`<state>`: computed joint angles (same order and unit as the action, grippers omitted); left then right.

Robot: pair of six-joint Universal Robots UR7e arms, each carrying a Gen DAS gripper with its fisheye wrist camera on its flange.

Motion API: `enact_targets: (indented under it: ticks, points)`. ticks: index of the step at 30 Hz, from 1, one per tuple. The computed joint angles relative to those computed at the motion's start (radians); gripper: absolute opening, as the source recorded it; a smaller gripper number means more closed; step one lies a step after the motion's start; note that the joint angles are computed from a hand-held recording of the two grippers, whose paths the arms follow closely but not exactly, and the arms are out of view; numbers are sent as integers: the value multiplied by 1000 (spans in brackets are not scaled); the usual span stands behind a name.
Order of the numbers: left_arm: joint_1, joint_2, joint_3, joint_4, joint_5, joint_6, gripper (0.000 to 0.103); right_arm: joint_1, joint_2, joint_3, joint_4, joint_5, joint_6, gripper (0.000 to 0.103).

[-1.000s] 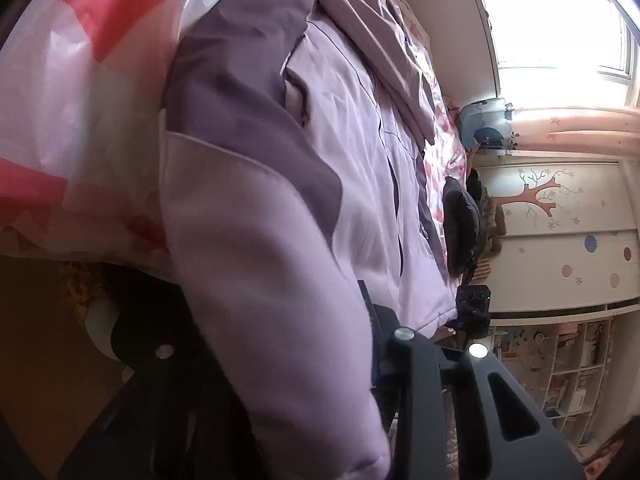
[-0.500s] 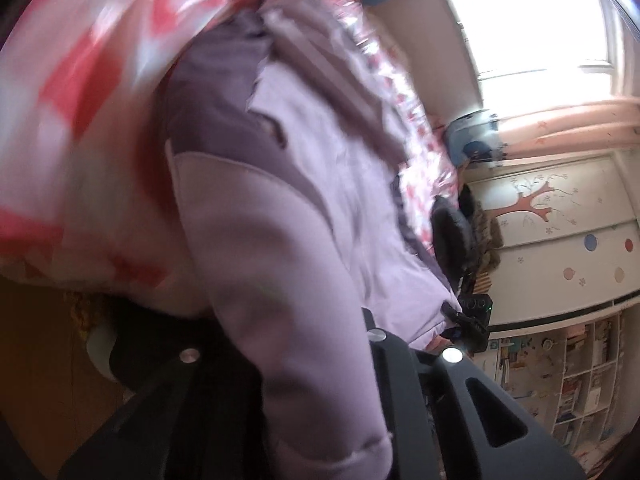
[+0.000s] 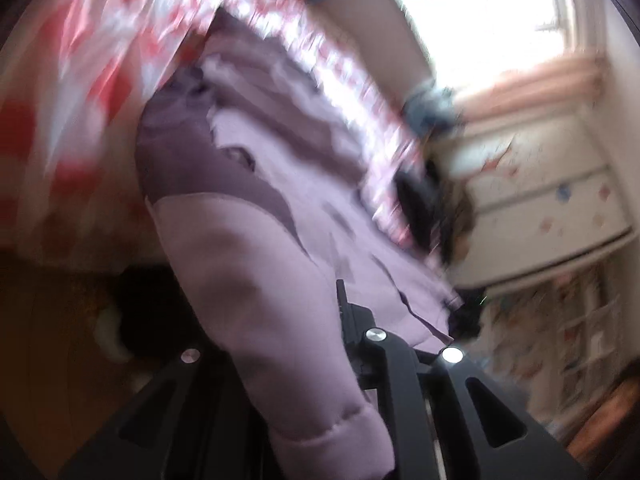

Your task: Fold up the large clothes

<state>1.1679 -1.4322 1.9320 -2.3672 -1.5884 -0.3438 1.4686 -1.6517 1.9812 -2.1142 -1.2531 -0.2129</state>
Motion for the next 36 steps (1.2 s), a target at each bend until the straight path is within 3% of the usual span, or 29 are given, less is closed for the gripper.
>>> enact_targets:
  ticks: [1, 2, 4, 6, 9, 12, 13, 16, 17, 19, 22, 25, 27, 29, 32, 34, 36]
  points:
    - [12, -1, 5, 44, 1, 3, 20, -24, -17, 26, 69, -42, -17, 47]
    - [41, -6, 14, 120, 6, 14, 23, -47, -36, 58, 96, -107, -8, 49]
    - [81, -27, 31, 180, 34, 2, 39, -108, -75, 97, 129, -176, 33, 52]
    - [112, -78, 54, 178, 87, -57, 40, -134, -126, 117, 77, -236, 74, 53]
    - [122, -183, 66, 130, 171, -114, 42, -94, -148, 64, -15, -266, 94, 62]
    - [68, -228, 36, 85, 310, -96, 62, 11, -50, -36, -130, -275, 61, 85]
    - [52, -208, 15, 54, 325, -61, 65, 43, 9, -78, -167, -262, 46, 86]
    - [42, -44, -77, -99, 204, 80, 67, 122, 259, -249, -278, -247, 18, 88]
    - [29, 60, -142, -131, 195, 125, 67, 140, 359, -325, -302, -249, 11, 88]
    - [5, 239, -274, -151, 234, 177, 67, 163, 525, -457, -348, -272, -3, 88]
    - [7, 478, -478, -203, 256, 228, 67, 182, 733, -636, -444, -380, 5, 88]
    - [38, 700, -710, -262, 343, 231, 68, 150, 880, -795, -419, -538, 82, 88]
    - [63, 811, -854, -175, 425, 208, 69, 104, 932, -861, -371, -515, 138, 88]
    - [89, 879, -931, -145, 456, 225, 69, 110, 939, -882, -360, -528, 124, 88]
    - [65, 877, -877, -237, 527, 312, 70, 133, 899, -829, -431, -556, 63, 88]
    - [60, 876, -848, -284, 552, 363, 75, 129, 918, -856, -366, -590, 48, 88]
    - [43, 875, -852, -242, 599, 373, 75, 122, 917, -867, -319, -584, 69, 88]
